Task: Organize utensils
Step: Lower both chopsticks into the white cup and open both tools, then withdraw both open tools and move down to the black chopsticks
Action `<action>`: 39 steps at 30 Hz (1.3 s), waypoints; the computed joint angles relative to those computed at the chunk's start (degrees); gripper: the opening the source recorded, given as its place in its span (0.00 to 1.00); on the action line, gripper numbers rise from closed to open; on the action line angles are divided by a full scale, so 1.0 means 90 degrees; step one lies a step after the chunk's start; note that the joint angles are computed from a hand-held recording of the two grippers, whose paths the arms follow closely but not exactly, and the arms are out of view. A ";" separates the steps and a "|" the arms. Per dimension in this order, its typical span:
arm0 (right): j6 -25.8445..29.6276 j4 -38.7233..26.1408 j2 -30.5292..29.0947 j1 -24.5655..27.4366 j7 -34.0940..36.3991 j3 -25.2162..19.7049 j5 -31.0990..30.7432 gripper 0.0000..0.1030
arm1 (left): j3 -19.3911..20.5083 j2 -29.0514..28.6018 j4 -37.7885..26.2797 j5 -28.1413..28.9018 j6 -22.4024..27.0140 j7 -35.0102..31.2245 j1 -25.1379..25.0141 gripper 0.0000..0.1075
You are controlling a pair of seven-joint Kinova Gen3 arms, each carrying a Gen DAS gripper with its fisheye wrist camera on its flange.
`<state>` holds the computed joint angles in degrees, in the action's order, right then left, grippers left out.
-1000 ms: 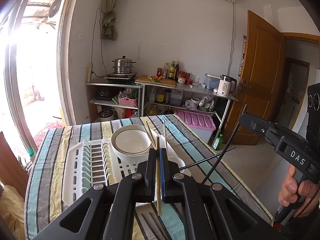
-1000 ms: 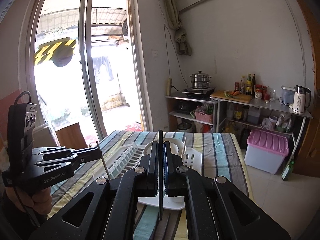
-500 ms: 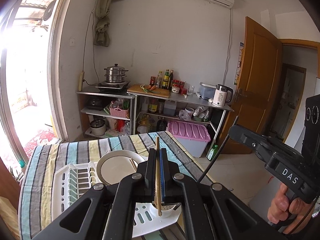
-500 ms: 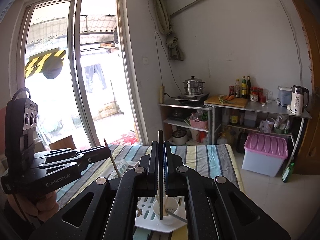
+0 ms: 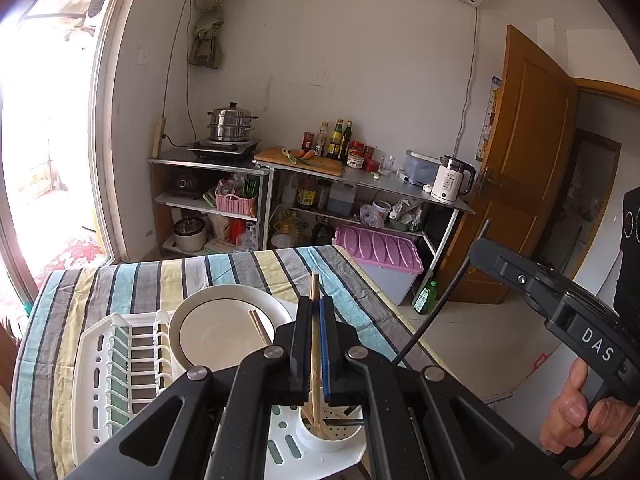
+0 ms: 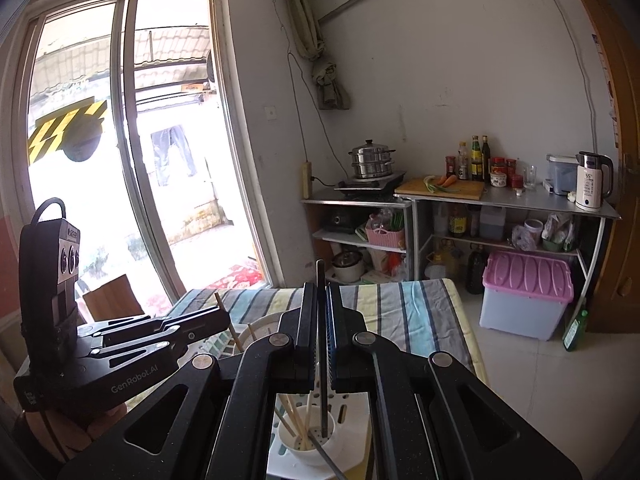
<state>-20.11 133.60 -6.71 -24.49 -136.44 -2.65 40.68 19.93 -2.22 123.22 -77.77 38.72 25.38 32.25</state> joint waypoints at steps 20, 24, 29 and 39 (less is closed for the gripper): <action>0.0041 0.0065 0.0334 0.0414 -0.0638 -0.0178 0.0698 0.04 | -0.0297 0.0359 0.0355 -0.0173 -0.0247 0.0512 0.0027 0.03; 0.0160 0.0058 0.0309 0.0409 -0.0499 -0.0238 0.0561 0.04 | -0.0257 0.0351 0.0384 -0.0187 -0.0108 0.0578 0.0122 0.03; 0.0144 0.0193 0.0187 0.0366 -0.0261 -0.0187 0.0347 0.11 | -0.0115 0.0333 0.0392 0.0013 0.0294 0.0490 0.0334 0.03; 0.0097 0.0613 -0.0282 0.0048 0.0101 0.0208 0.0001 0.13 | 0.0331 0.0067 0.0776 0.0146 0.1115 0.1191 0.0851 0.05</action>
